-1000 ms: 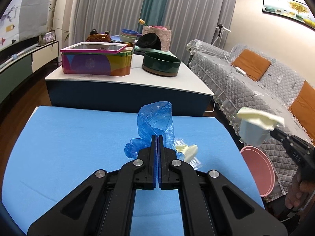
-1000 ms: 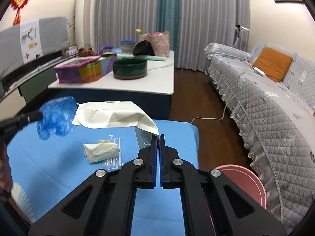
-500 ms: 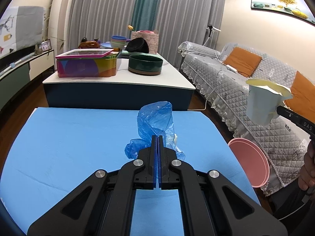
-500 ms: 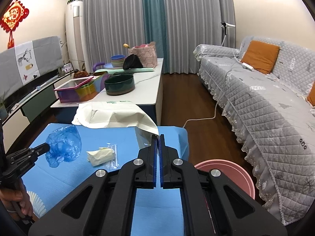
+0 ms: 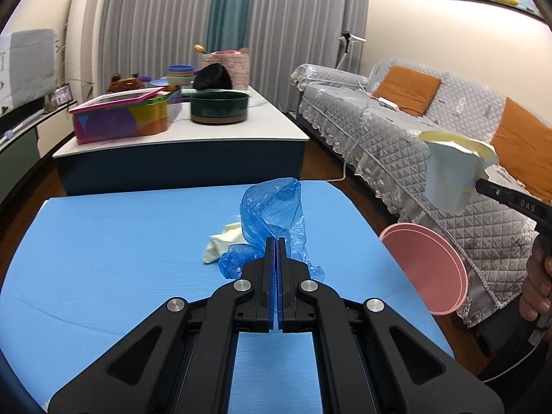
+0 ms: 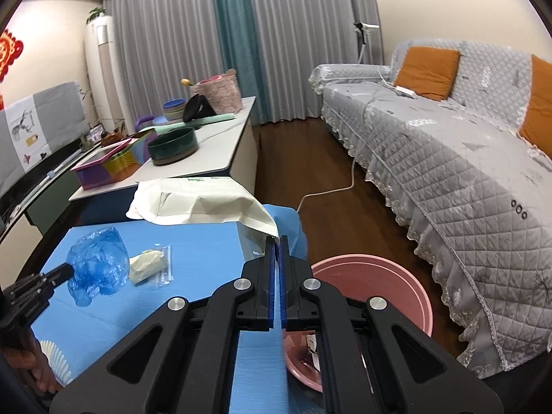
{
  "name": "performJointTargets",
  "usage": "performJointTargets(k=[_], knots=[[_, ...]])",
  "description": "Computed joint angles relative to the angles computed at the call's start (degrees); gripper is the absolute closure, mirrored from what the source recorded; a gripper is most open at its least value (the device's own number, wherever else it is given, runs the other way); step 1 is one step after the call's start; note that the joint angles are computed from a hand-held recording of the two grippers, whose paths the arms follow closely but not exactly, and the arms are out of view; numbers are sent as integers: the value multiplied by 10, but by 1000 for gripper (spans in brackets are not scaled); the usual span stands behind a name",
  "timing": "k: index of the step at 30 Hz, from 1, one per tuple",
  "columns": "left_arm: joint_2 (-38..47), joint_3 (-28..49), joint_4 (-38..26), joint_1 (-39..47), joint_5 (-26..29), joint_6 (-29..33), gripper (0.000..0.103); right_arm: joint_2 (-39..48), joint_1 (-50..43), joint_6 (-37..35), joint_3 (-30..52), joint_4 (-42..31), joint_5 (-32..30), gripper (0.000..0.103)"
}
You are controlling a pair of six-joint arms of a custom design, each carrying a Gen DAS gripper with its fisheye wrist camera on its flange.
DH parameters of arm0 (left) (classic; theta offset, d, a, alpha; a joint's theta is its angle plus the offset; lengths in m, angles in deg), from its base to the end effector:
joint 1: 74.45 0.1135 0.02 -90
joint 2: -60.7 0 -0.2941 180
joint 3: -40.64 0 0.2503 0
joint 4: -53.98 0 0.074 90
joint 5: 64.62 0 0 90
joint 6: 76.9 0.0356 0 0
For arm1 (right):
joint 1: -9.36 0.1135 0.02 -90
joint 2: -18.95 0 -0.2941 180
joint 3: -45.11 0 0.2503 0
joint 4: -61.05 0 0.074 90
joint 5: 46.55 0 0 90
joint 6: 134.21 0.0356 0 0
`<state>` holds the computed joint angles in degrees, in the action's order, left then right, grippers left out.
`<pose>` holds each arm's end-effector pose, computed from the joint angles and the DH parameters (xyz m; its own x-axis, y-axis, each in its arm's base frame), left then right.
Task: Collect trash
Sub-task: 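Carry blue bag and white paper bag over the pink bucket and open both tools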
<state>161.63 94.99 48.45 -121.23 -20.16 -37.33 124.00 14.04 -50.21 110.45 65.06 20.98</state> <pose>0.2298 -0.2075 0.1424 -0.5063 -0.2496 -0.8254 -0.2827 0.9523 -0.1146 0.3734 0.0442 0.1752 -0.5382 -0.1410 -0.8309 -0.4434 0.8858 0.1369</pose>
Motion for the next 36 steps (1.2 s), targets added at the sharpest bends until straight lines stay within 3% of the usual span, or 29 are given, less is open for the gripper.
performJointTargets(k=[15,36], knots=[[87,104,6,-13,40,43,103,23,-79,12,28,-6,-27,101],[230,355,-39,-10,100,139,103,92,-144,47,106,-34,-33,101]])
